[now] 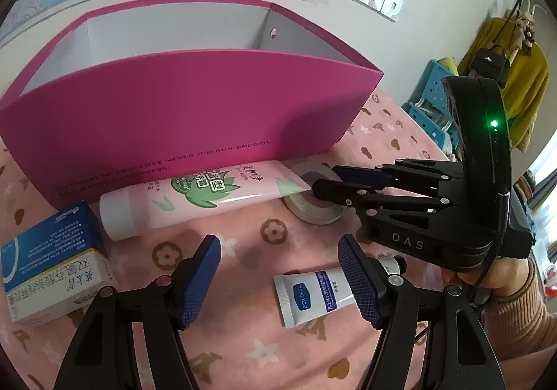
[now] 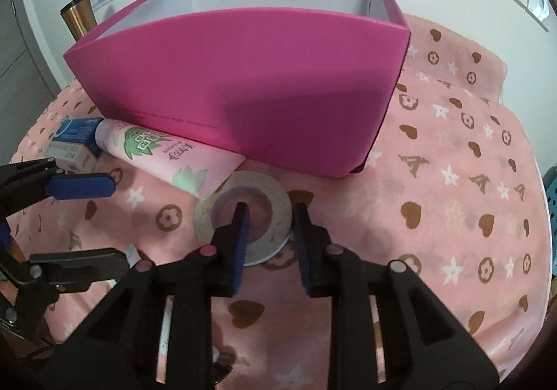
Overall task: Organize rigid objects
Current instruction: 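Grasp the clear tape roll by its rim with the right gripper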
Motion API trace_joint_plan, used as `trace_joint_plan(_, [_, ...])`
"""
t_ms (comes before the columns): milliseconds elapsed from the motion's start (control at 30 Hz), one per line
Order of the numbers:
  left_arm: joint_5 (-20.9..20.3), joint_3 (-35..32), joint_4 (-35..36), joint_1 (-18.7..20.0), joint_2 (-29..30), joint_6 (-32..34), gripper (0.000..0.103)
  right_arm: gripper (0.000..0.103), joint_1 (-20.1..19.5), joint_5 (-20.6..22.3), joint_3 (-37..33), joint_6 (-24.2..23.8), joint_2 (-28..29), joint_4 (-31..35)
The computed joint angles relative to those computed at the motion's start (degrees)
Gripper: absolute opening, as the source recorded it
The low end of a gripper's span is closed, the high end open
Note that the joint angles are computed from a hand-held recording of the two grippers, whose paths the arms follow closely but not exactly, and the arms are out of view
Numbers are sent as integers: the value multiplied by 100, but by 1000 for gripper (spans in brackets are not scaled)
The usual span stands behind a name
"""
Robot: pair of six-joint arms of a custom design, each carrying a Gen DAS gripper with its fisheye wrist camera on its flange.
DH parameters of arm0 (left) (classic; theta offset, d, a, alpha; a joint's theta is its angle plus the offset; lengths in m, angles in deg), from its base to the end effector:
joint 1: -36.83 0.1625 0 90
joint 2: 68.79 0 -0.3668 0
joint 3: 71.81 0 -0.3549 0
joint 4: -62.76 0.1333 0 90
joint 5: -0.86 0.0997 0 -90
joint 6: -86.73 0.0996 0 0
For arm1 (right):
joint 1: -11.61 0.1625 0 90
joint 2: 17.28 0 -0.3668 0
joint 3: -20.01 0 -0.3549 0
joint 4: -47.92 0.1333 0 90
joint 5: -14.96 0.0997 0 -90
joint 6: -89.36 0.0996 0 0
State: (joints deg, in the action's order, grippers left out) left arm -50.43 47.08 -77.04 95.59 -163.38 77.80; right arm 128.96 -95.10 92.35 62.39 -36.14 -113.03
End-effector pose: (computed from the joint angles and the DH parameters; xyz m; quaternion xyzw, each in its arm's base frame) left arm -0.0493 -0.4584 0.3549 0.1063 0.9170 -0.3066 0.2321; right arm 0.4012 -0.5598 -0.0635 0.4208 -0.8780 0.1501 0.1716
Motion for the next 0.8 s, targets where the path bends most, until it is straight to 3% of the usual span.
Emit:
trace_joint_plan(233, [-153,-86,39,65,120,46,70,17,-34,120,95,101,-80,-51])
trace_joint_plan(333, [-277,-99,29,74,175,83,68,17,-28,136,210,153,-146,-105])
trace_joint_plan(500, [-552,-163,55,92,264,148,56,17,-51,185,579,254,-387,-412])
trace_joint_plan(800, [-971,-269,-47,-2,300,378,50,17,-4,407,994,180,-826,-770])
